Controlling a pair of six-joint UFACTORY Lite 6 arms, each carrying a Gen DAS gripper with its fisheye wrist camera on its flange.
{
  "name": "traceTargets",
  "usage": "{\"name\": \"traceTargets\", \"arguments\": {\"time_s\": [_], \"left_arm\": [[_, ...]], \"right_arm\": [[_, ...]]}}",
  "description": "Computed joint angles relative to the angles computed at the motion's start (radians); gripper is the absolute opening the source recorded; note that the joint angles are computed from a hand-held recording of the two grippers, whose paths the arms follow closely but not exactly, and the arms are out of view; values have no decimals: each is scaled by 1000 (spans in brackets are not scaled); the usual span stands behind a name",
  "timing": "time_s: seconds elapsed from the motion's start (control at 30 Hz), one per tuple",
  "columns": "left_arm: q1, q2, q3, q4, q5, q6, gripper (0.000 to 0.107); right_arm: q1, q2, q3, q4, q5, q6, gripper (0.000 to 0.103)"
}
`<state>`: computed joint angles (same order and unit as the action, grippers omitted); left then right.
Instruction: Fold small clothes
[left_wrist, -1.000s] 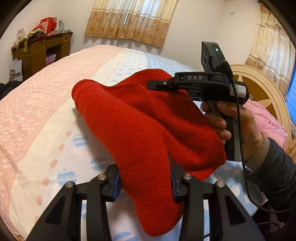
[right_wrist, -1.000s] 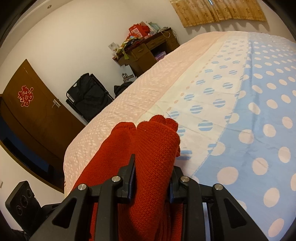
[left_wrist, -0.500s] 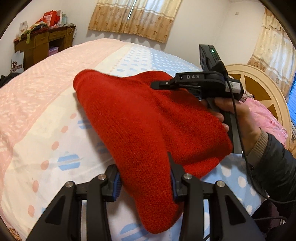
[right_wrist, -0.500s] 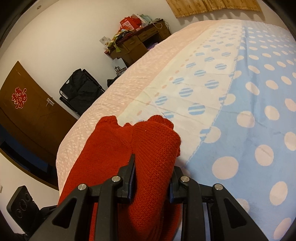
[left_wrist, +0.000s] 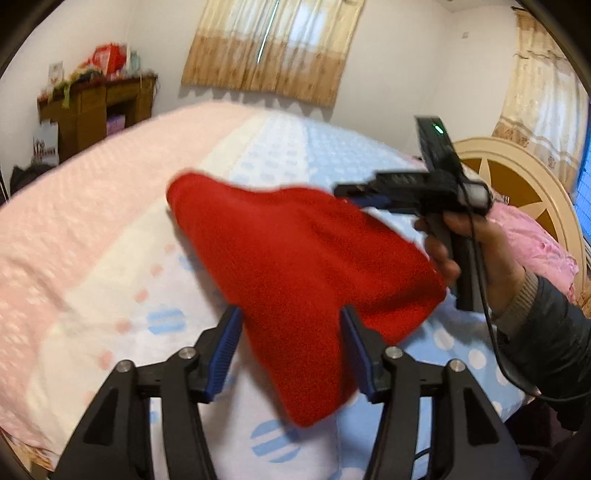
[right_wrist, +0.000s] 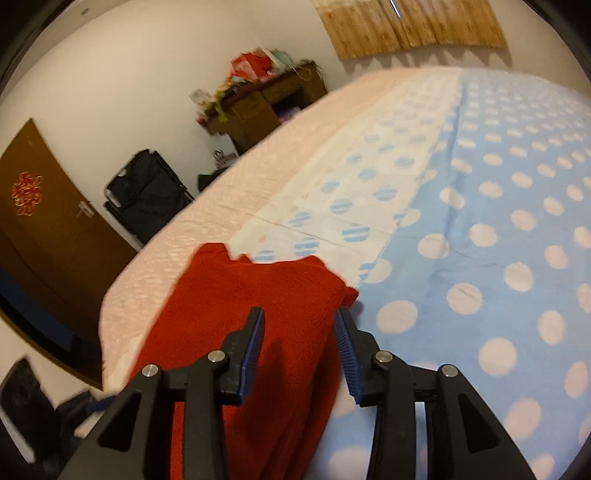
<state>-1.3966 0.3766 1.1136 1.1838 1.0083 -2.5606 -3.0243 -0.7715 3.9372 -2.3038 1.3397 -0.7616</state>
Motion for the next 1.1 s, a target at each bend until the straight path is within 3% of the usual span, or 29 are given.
{"name": "traceTargets", "arguments": {"time_s": [0.07, 0.17, 0.27, 0.4, 0.6, 0.7, 0.8, 0.87, 0.97, 1.0, 1.07, 1.1], "left_arm": [[1, -3, 10, -15, 49, 18, 78], [54, -26, -36, -21, 52, 26, 79], [115, 2, -51, -61, 52, 47, 81], [164, 53, -63, -68, -41, 35, 88], [105, 14, -34, -109, 77, 64, 89], [132, 5, -34, -117, 106, 82, 97], [167, 54, -26, -155, 39, 102, 97], [178, 80, -49, -135, -28, 62, 100], [163, 68, -67, -121, -16, 14, 100], [156, 62, -59, -128, 1, 22, 100], [123, 60, -23, -162, 64, 51, 100], [90, 61, 6, -178, 121, 57, 100]], "right_arm": [[-36, 111, 130, 38, 39, -92, 40], [-64, 315, 381, 6, 35, -224, 40], [-61, 403, 527, -68, -31, -288, 24], [-66, 372, 590, -162, -149, -302, 21], [-57, 599, 725, -96, -210, -340, 22], [-21, 630, 756, -85, -178, -348, 23], [63, 573, 817, -216, -274, -333, 23], [60, 567, 865, -188, -344, -383, 23], [34, 615, 916, -158, -357, -410, 23], [18, 642, 921, -153, -334, -395, 24], [-13, 713, 942, -137, -298, -372, 37], [-40, 759, 962, -115, -275, -382, 51]]}}
